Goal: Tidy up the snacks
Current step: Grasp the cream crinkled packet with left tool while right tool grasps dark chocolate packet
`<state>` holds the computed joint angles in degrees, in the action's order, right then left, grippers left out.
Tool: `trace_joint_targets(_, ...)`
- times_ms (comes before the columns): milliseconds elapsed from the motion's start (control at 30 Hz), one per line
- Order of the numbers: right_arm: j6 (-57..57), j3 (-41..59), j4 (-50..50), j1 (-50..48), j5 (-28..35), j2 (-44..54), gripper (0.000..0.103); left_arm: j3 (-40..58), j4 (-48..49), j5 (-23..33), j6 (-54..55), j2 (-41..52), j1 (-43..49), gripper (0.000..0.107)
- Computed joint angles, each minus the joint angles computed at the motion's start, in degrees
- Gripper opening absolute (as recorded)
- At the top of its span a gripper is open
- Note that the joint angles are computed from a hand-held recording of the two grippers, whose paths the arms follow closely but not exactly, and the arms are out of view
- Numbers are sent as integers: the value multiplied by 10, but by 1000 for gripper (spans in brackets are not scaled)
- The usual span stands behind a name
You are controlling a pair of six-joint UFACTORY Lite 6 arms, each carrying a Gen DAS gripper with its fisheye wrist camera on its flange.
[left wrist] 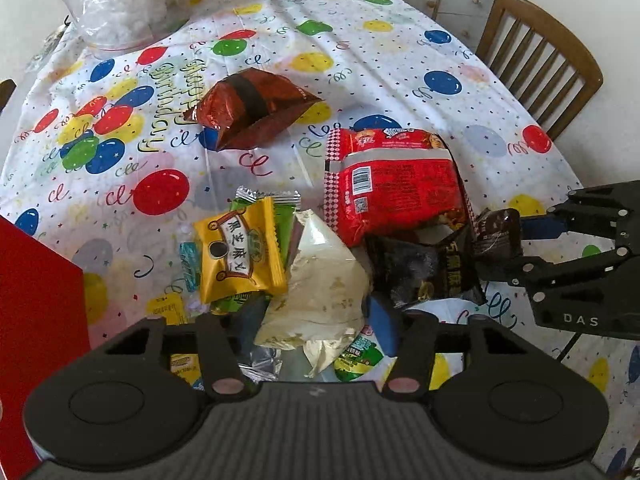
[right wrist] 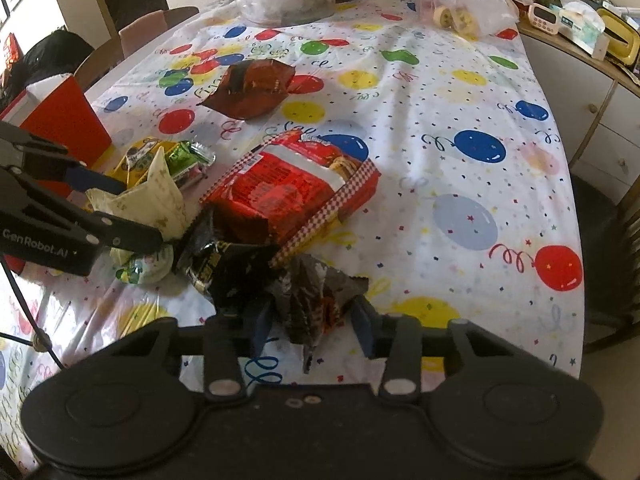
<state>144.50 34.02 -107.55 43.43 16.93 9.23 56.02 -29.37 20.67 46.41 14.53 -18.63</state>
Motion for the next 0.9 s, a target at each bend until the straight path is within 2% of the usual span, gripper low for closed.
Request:
trace_joint_targets(133, 8, -7, 10, 13, 10, -8, 34, -15, -9, -6, 7, -14, 3, 44)
trace_joint_targets(333, -2, -31, 68, 44, 34, -37, 26, -33, -32, 1, 29, -32, 18, 39)
trace_joint_targets(433, -15, -50, 114, 68, 53, -65, 25, -48, -48, 8, 46, -48, 29, 37)
trace_joint_targets(700, -94, -68, 286, 169, 121, -144, 25, -95, -86, 56, 91, -120, 76, 37)
trace_joint_targets(900, -137, -29, 383, 247, 187, -165, 25, -107, -89, 126, 107, -180, 137, 37)
